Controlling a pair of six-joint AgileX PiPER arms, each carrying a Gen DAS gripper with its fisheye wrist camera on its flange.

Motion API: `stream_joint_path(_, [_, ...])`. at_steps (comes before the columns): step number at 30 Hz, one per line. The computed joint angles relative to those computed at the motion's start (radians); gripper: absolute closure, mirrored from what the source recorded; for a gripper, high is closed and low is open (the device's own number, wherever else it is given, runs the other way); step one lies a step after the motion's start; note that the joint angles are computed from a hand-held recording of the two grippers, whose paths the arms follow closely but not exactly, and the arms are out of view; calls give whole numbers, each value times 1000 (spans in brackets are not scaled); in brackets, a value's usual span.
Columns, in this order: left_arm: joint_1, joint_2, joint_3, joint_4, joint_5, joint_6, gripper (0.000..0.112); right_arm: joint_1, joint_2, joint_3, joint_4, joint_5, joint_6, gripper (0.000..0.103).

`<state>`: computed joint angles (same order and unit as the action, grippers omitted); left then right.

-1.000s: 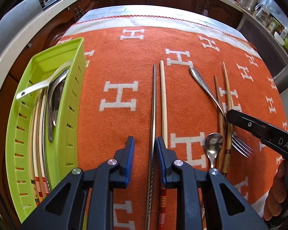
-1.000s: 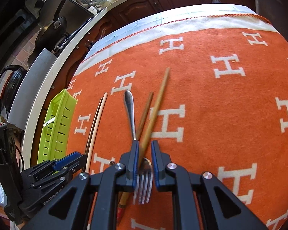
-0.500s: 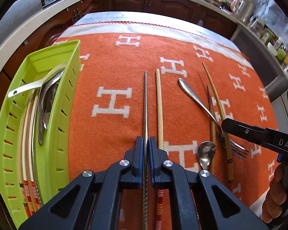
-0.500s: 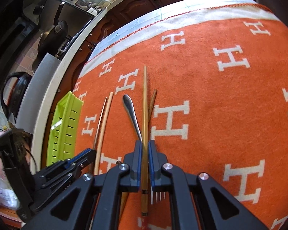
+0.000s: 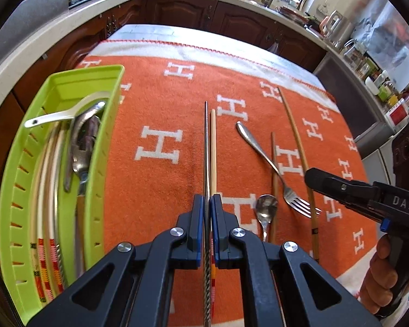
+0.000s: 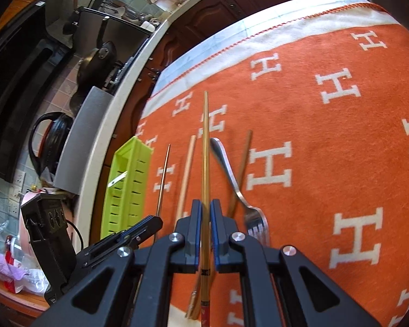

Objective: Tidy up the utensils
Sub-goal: 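Carry both chopsticks into the lime-green tray and open both tools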

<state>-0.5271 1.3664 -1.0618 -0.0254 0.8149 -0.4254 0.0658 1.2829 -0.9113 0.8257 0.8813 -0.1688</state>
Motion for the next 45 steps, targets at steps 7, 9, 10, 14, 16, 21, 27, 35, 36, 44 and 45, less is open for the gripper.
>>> stream_joint_path(7, [105,-150,-13,4,99,37,109,140,14,-78,-42,-9,102,96])
stream_joint_path(9, [156,-190,-16,3,121,66,109,200,45,-117,-50,-19,143,96])
stream_joint_path(10, [193,-216,-16,9,135,84,109,224,56,-131,-55,-23,160,96])
stream_joint_path(14, [338,-259,-9,2,170,179,109,345,135,-230,-94,-44,254,96])
stream_joint_path(16, [420,-269,12,-34,173,243,109,401,188,-303,-123,-47,307,96])
stream_joint_path(21, [537,-254,67,-106,155,372,109,515,309,-471,-204,-35,407,96])
stream_joint_path(27, [586,-228,127,-171,101,475,109,604,412,-567,-259,-7,487,96])
stream_joint_path(35, [650,-135,114,-284,53,585,109,620,517,-668,-344,14,618,96])
stream_joint_path(36, [651,-125,110,-291,50,589,109,621,531,-686,-357,18,632,96])
stream_joint_path(44, [649,-83,78,-283,40,571,98,623,593,-765,-368,65,631,92])
stream_joint_path(45, [642,-88,77,-268,42,557,97,624,587,-760,-373,66,624,92])
